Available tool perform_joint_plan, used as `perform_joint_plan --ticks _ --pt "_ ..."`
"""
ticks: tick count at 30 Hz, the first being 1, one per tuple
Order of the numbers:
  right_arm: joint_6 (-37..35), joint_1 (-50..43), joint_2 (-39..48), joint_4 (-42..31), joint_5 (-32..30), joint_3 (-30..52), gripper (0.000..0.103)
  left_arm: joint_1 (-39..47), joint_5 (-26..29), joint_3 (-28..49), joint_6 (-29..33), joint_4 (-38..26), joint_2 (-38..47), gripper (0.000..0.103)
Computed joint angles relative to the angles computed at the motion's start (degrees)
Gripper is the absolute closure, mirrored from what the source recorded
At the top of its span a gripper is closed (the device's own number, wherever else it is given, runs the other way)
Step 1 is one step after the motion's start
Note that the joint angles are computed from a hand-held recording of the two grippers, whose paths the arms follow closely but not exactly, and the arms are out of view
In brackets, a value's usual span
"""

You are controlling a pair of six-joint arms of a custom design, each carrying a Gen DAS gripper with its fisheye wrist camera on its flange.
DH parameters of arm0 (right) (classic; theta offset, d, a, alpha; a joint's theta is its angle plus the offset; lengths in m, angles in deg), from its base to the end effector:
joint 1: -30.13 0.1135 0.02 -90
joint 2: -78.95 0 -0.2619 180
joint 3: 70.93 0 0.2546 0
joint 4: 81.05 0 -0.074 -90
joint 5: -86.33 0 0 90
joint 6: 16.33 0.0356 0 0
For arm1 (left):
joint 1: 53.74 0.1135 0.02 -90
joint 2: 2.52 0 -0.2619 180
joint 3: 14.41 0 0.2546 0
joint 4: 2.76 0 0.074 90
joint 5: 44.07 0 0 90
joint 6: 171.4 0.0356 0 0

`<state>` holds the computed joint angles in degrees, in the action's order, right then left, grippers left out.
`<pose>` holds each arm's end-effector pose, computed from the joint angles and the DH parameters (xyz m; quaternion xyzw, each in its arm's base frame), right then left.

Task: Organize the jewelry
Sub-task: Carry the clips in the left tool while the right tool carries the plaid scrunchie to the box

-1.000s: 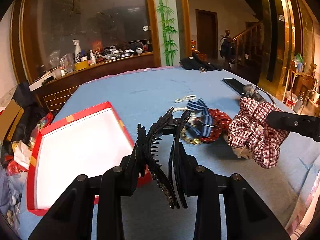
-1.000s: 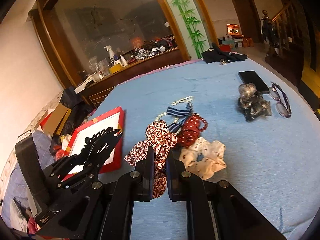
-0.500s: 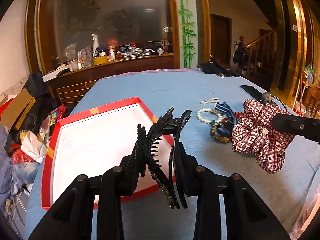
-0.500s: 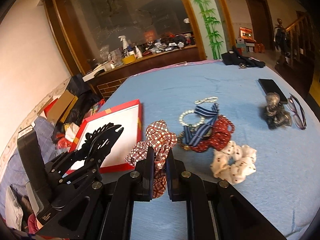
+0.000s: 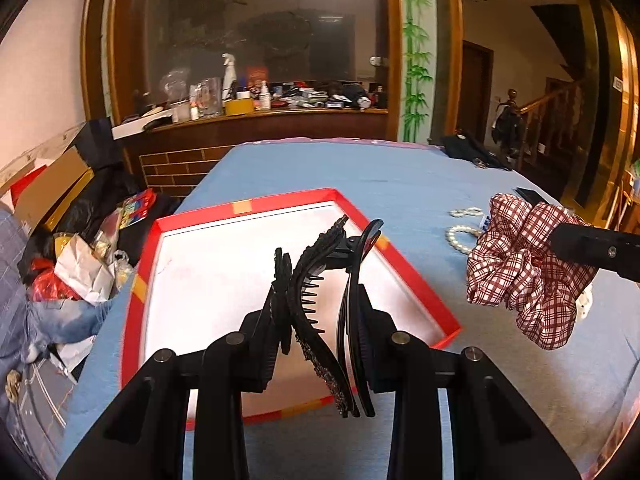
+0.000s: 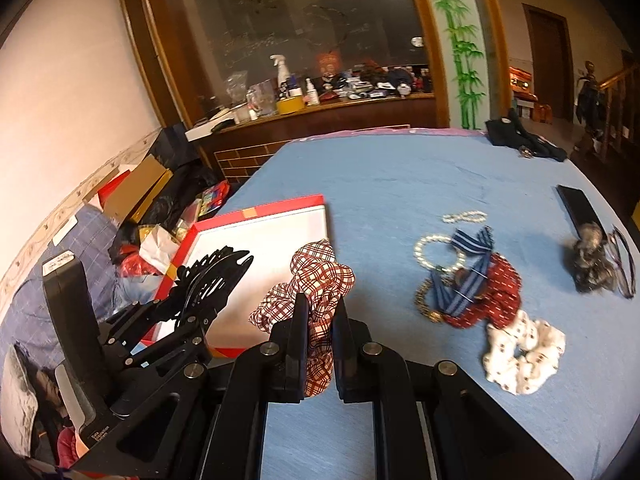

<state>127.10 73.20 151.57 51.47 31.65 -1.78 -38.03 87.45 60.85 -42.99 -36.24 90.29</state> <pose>0.2046 0.1631 0.2680 0.1821 0.8853 0.0472 0.4254 0.3326 0.0690 0.2201 0.2894 0.8410 -0.1557 0.4298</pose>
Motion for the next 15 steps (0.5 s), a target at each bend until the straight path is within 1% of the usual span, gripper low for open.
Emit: perform_joint_plan --ticks 6,15 --pt "-3.6 -1.3 5.9 2.4 -2.1 4.8 0.092 2.3 0.0 4.6 -1.0 -0.4 4.5 0.071" --pt "-7.6 -3.0 13.4 3.8 -4.3 11.4 0.092 3.3 -1.4 10.2 -3.0 -0.3 9.8 0.071"
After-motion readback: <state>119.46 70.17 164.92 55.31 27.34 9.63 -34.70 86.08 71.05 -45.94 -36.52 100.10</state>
